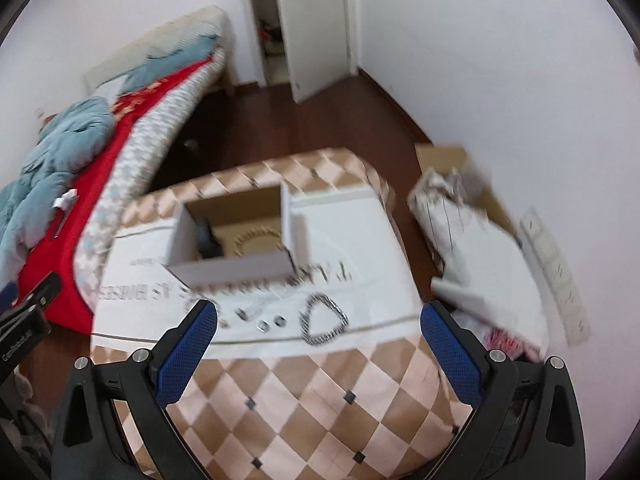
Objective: Organize jewelry
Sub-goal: 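Grasp the silver chain bracelet with the left tool while the right tool grasps the curb-chain bracelet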
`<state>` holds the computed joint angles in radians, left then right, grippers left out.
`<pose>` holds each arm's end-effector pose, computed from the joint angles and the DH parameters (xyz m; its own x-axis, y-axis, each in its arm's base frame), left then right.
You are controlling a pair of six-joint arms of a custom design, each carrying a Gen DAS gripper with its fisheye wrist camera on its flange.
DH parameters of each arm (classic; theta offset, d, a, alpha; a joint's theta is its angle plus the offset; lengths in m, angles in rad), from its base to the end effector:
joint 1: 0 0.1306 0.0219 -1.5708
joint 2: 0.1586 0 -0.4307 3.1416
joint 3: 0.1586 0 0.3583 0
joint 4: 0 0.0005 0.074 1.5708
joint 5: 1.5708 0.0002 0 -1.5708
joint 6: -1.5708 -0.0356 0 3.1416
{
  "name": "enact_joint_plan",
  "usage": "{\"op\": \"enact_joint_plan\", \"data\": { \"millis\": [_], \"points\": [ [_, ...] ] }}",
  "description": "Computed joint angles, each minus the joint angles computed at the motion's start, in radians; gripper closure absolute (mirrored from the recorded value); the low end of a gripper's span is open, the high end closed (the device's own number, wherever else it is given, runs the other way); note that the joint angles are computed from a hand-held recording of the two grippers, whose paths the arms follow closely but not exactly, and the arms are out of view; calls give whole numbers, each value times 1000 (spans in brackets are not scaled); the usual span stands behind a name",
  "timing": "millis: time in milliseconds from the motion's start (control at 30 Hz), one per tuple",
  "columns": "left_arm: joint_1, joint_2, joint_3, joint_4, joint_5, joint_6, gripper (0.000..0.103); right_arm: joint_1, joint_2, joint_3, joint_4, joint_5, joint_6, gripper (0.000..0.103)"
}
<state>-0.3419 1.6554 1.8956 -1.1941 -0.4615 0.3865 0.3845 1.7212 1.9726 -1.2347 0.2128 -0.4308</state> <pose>0.5089 -0.1648 0.5474 -0.7335 -0.0972 -0.6727 -0.2364 0.9644 0.1183 0.5222 0.2026 0.5394 -0.8089 0.1130 -0.5770 0.0877 0.9936 0.0717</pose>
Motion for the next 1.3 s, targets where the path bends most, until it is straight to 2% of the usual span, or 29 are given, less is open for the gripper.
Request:
{"op": "enact_joint_plan", "data": {
  "millis": [67,167,267,333,433,500,533,567,633,700,733,933,1100,1200,1300],
  "points": [
    [6,18,-31,0,2,2,1,-25,8,-52,14,-29,-17,18],
    [15,46,-67,-5,2,10,1,-59,38,-119,38,-85,-43,31],
    [30,80,-87,-15,17,7,1,-83,72,-168,79,-145,-72,33],
    [38,97,-91,-17,31,5,1,-93,107,-177,102,-154,-79,33],
    [46,122,-87,-25,39,-1,1,-89,150,-165,109,-134,-72,34],
    [50,138,-81,-29,51,-4,1,-83,193,-134,77,-117,-54,37],
    [52,143,-76,-33,60,-6,1,-72,197,-133,95,-75,-33,38],
    [54,150,-71,-36,74,-4,1,-57,213,-115,74,-36,-13,39],
    [55,167,-55,-45,98,-12,1,-52,219,-107,73,-28,-17,42],
    [51,188,-37,-58,116,-22,1,-52,212,-118,90,-20,-2,71],
    [48,197,-29,-60,128,-28,1,-55,207,-126,95,-16,1,96],
    [46,245,20,-88,217,-31,2,-94,162,-179,118,-87,-29,99],
    [75,290,65,-97,362,-7,3,-106,124,-214,150,-113,-39,99],
    [77,323,106,-104,371,-25,12,-105,120,-212,159,-116,-40,99],
    [69,364,156,-120,365,-65,31,-109,119,-210,160,-122,-47,99]
  ]
}}
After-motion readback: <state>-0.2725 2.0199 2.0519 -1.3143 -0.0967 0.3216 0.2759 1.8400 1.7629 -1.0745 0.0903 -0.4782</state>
